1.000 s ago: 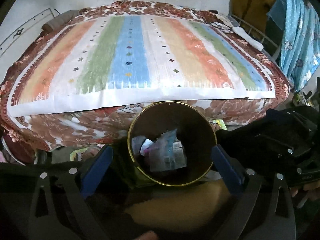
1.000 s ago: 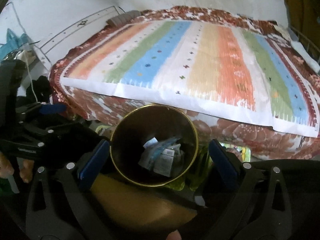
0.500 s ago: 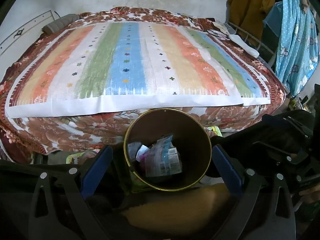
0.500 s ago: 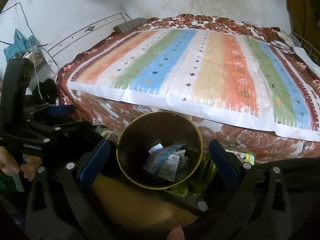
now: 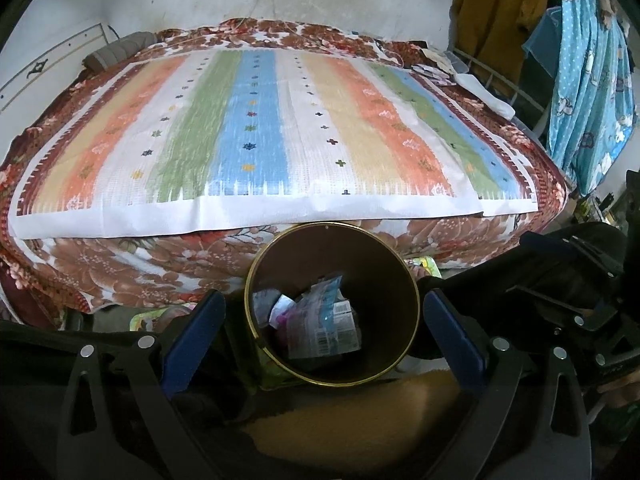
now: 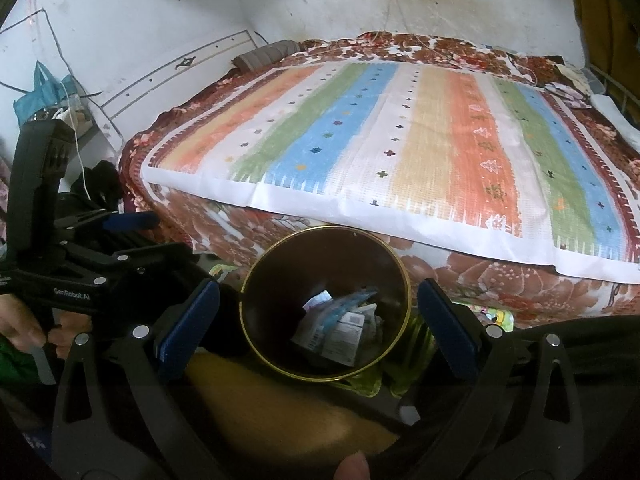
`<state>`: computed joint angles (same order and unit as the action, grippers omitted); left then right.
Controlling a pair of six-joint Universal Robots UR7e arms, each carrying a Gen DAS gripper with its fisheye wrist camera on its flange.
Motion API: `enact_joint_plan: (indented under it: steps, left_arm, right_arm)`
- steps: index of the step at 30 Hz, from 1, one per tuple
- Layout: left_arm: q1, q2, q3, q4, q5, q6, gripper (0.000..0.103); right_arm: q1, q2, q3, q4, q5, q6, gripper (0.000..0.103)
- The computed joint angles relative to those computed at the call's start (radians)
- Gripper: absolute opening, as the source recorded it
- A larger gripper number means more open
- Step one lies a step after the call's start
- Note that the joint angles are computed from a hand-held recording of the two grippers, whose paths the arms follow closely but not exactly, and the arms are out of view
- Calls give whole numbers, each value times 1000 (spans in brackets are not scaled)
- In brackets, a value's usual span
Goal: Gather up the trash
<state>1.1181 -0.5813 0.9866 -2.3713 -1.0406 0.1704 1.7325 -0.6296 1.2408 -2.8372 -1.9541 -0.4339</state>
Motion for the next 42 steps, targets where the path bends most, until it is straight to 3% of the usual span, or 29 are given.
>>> enact_joint_plan:
  steps: [42]
  left_arm:
    - [-15, 11, 1, -4, 6, -4, 97]
  right_arm:
    - [1, -3, 6, -6, 10, 4, 94]
